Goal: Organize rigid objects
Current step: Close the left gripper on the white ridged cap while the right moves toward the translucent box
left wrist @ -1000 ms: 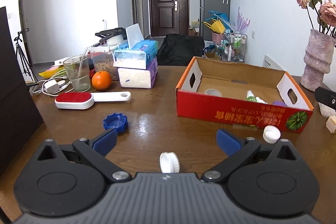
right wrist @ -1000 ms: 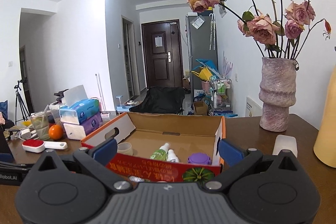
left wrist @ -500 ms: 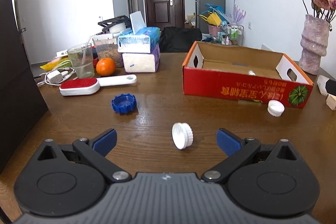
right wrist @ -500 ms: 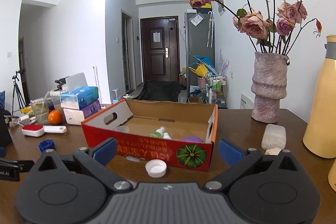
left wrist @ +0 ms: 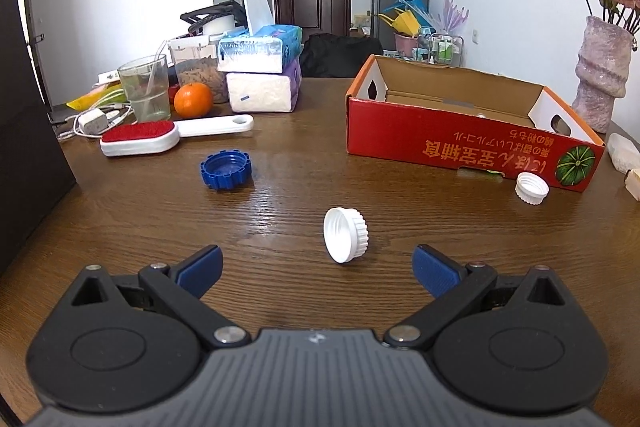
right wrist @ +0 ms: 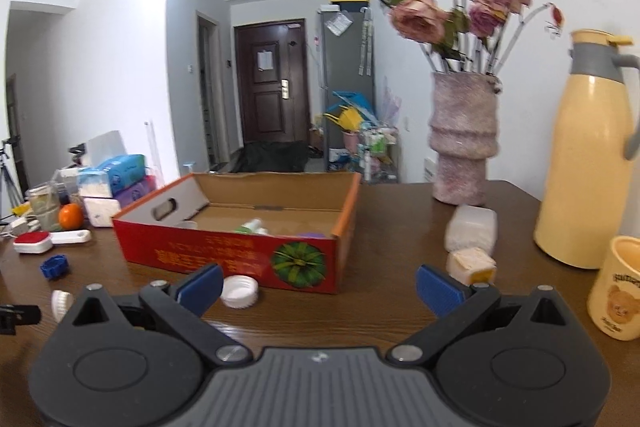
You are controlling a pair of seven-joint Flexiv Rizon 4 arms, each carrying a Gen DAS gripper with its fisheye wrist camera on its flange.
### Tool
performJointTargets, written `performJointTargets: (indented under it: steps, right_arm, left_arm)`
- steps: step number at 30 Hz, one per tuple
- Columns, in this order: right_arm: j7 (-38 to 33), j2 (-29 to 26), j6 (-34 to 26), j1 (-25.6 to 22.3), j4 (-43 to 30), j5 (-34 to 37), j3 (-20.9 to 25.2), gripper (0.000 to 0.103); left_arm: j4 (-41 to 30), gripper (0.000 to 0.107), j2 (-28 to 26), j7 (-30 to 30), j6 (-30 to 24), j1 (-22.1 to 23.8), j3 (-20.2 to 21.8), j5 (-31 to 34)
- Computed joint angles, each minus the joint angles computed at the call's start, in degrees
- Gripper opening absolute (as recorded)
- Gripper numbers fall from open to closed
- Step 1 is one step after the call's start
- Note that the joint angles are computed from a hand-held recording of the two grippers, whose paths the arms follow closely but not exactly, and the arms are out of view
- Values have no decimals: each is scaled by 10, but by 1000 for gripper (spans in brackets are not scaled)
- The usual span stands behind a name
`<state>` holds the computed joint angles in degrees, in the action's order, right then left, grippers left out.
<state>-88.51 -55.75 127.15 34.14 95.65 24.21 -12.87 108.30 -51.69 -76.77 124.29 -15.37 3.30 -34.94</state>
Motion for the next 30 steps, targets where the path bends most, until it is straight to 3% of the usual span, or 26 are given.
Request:
performJointTargets:
  steps: [9,15,19,26,30]
  right_arm:
    - [-5,-4,-31,12,4,41,-52,103]
    - [16,6,-41,-13,7,22,-47,103]
    - [28,6,-54,-17,5,14,-59,103]
    - [51,-1,-72,-9,-2,6,-84,103]
    - [62,-8,-86,-3,-6,-3,-97,103]
  left_arm:
    - [-18,103,-10,5,-15,-12,5,-22]
    - [-43,100,-22,11,-45,-31,21,-56]
    - [-53,91,-25,6,-65,-29,21,-49]
    - [-94,73,-54,14,-111,-93,91,-115]
    - [-113,62,-66,9,-130,-97,104,-115]
